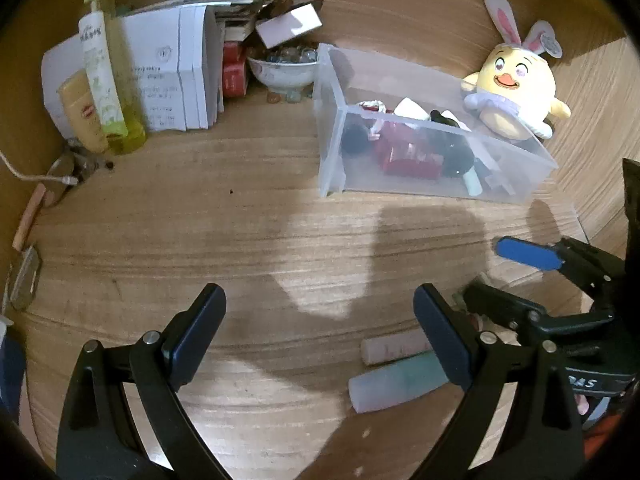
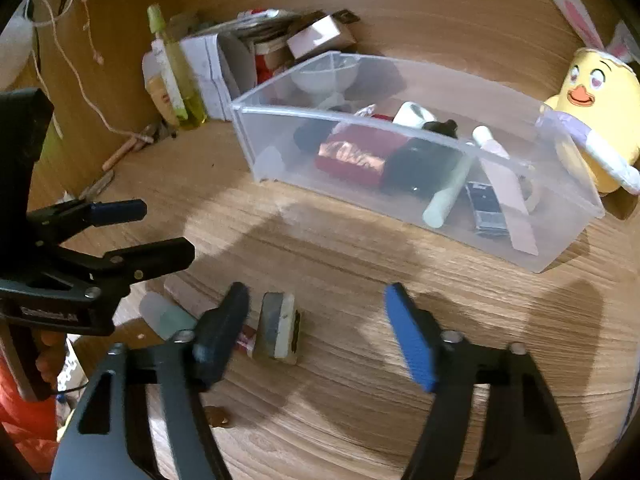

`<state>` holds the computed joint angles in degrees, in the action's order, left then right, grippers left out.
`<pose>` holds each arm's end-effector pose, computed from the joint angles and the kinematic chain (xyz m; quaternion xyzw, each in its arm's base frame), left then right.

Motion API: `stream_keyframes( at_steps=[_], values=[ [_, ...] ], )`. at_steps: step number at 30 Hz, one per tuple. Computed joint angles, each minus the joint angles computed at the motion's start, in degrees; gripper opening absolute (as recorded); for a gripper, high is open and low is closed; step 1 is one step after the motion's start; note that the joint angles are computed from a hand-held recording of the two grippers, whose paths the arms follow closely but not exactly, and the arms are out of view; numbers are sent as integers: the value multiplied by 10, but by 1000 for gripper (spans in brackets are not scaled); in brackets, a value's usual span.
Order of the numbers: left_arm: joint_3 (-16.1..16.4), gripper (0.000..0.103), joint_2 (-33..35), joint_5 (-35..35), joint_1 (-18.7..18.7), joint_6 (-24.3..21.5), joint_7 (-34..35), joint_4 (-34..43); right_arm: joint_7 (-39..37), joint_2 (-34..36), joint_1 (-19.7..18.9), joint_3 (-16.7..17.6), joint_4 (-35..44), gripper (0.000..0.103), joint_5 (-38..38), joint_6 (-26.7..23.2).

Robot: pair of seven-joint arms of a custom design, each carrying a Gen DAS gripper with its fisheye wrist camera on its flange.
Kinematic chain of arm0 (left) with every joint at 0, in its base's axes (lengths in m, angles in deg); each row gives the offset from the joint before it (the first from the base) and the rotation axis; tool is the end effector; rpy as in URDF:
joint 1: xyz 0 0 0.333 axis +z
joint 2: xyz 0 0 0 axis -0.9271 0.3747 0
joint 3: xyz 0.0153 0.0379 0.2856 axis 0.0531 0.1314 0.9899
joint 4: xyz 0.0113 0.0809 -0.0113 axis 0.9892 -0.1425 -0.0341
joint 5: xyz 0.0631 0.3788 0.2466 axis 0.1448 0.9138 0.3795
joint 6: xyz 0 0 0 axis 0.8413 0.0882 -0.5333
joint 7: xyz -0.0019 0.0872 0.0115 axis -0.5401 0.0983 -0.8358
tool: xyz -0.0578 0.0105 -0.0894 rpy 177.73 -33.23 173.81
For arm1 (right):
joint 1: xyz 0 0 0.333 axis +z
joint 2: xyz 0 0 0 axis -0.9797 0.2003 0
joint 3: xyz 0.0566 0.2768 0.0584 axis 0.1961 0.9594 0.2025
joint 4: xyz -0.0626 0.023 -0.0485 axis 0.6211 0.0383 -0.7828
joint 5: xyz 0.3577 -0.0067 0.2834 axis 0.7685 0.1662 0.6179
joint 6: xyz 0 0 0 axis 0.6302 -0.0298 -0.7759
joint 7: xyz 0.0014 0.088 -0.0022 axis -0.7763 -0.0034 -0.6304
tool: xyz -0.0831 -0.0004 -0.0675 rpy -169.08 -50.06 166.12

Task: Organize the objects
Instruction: 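Move both tools back out of the box toward the items on the desk, then grasp the small white block with the right tool while the left grasps the red-capped white tube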

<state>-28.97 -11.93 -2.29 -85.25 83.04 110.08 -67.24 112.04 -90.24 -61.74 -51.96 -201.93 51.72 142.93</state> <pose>0.5079 -0.3431 0.3995 -0.6850 0.6549 -0.2660 0.1766 0.5344 0.1497 0.3726 -0.8559 0.3924 -0.0877 0.3253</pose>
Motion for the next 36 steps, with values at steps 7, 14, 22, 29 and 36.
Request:
stream_keyframes(
  at_steps=[7, 14, 22, 29, 36],
  values=[
    [-5, 96, -10, 22, 0, 4, -20, -11, 2, 6, 1, 3, 0, 37, -19, -5],
    [-11, 96, -1, 26, -12, 12, 18, -2, -5, 6, -1, 2, -2, 18, -14, -2],
    [-13, 96, 38, -14, -26, -11, 97, 37, -12, -2, -3, -5, -10, 15, -1, 13],
    [-14, 96, 75, -92, -26, -24, 166, 76, -8, 0, -14, -12, -7, 15, 12, 25],
    [-13, 96, 108, -104, -27, -46, 163, 117, -16, -3, -23, -21, -7, 15, 31, 30]
  ],
)
